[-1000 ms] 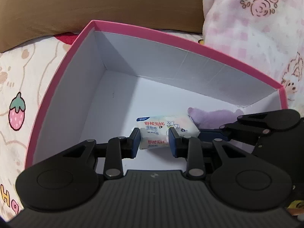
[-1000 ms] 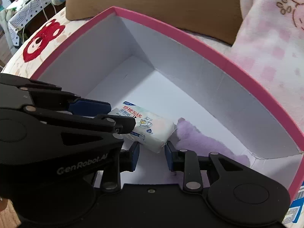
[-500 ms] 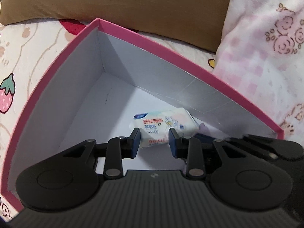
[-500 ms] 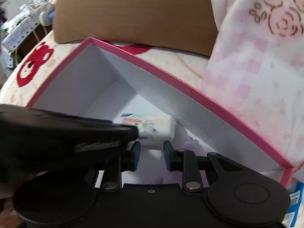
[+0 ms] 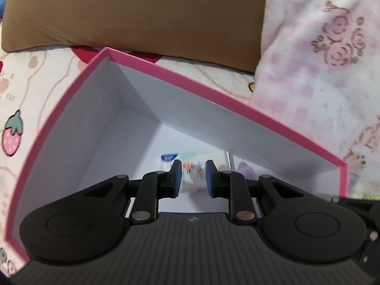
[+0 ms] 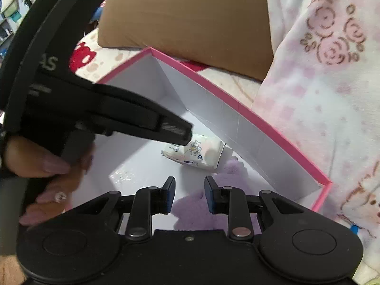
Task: Organize objects
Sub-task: 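Open the left gripper and release the wet-wipe pack in the box, then withdraw the left tool and move it toward the clear plastic box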
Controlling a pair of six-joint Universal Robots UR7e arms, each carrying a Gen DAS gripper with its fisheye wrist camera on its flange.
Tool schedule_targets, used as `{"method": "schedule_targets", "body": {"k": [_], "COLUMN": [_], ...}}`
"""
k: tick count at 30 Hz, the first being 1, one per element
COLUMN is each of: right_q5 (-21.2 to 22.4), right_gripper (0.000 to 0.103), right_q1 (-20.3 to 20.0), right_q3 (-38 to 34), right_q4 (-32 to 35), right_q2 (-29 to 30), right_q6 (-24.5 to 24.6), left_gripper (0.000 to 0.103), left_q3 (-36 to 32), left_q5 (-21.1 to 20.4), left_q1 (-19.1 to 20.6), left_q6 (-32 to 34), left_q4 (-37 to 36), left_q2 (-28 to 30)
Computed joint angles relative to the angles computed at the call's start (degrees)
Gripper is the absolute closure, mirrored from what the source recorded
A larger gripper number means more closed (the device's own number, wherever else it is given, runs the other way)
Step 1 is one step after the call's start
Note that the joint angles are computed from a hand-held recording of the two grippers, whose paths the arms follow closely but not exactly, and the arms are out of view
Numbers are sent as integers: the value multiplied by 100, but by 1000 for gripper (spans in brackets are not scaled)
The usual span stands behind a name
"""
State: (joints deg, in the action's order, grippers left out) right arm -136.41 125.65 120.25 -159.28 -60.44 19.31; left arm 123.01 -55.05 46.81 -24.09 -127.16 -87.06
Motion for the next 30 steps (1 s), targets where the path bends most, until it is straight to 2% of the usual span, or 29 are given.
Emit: {"method": "schedule_targets", "body": {"k": [3,6,8,12,14,15,17,19,20,27,30], "right_q5": [56,5,3,-45,-78,-129,-227,-270,-305,-363,-379], "right_gripper": [67,62,61,61,55,47,42,30,27,22,22], "right_q1": [142,313,428,689,845,920,1051,1178,1240,1624,1719], "right_q3": [32,-10,-2,-12,-12,-30,-31,-63,-70,-9,55], "right_q4": [133,368,446,761,975,1062,1162,1343,1425,1745,1668], "right_q2": [-129,-189,-237,-362,-448,-466,-515,-593,-633,-909,-953], "right_q6": [30,58,60,146,220,260,335,453,522,768,731], "left_gripper": [77,66,56,46,38,36,25,20,17,15,15], "left_q3": [-71,-219,-239,-319,-414,-444,-496,-539,-566,-842,-935], "left_q5": [36,-26,-27,25,-4,36,116,134,115,-248,-287], "left_q1": [-193,-367,-512,-828,-1002,-1133,-1365,-1573,-1672,-2150,-2341], "left_q6": [-256,-617,-681,-893,-1068,-1181,-1368,-1479,-1534,-1898,-2112], "left_q4": [634,1340,1613,2248,2606,2791,3126,3365,3469,4222,4545], "left_q2": [-270,-504,-680,-1030,-1170,-1255,-1405,-1528,-1590,-1819,-1881]}}
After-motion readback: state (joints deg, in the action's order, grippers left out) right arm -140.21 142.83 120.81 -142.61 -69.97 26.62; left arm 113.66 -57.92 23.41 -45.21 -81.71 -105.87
